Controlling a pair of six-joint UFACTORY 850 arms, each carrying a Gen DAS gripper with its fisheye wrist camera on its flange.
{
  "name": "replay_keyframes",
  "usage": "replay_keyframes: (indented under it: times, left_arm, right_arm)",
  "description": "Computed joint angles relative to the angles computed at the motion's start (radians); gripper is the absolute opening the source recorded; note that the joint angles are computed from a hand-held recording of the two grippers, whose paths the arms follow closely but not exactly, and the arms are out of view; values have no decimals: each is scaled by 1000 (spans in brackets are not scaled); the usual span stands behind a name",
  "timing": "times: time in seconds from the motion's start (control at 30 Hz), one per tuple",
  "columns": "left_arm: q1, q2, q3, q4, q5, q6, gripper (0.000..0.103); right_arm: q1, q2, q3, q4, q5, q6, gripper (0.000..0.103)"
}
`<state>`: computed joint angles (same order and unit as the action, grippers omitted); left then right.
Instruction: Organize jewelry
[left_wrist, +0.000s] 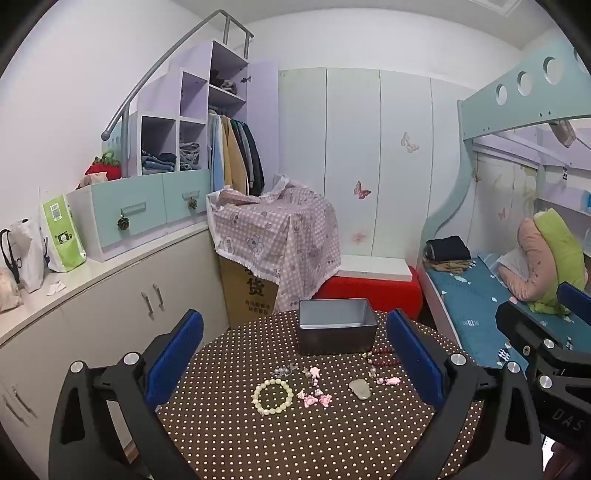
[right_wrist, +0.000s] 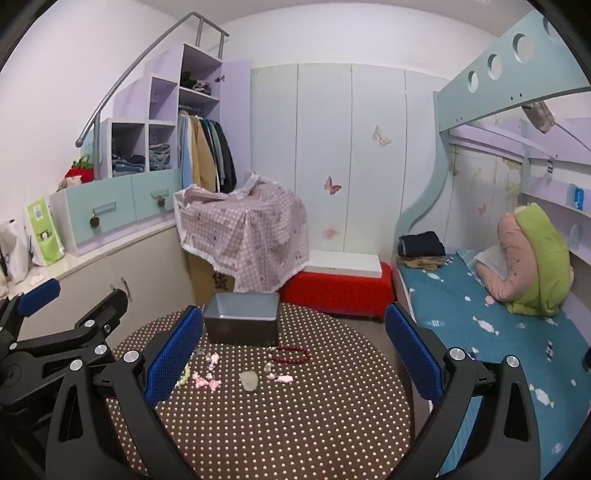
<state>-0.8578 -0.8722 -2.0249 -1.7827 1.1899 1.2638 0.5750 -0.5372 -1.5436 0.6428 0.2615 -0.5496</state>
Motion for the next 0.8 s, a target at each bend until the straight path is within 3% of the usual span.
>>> replay_keyframes:
  times: [0.8]
  left_arm:
    - [-11,6,-4,11,14,4,96]
  right_arm:
    - [-5,15,19,-26,3,16,96]
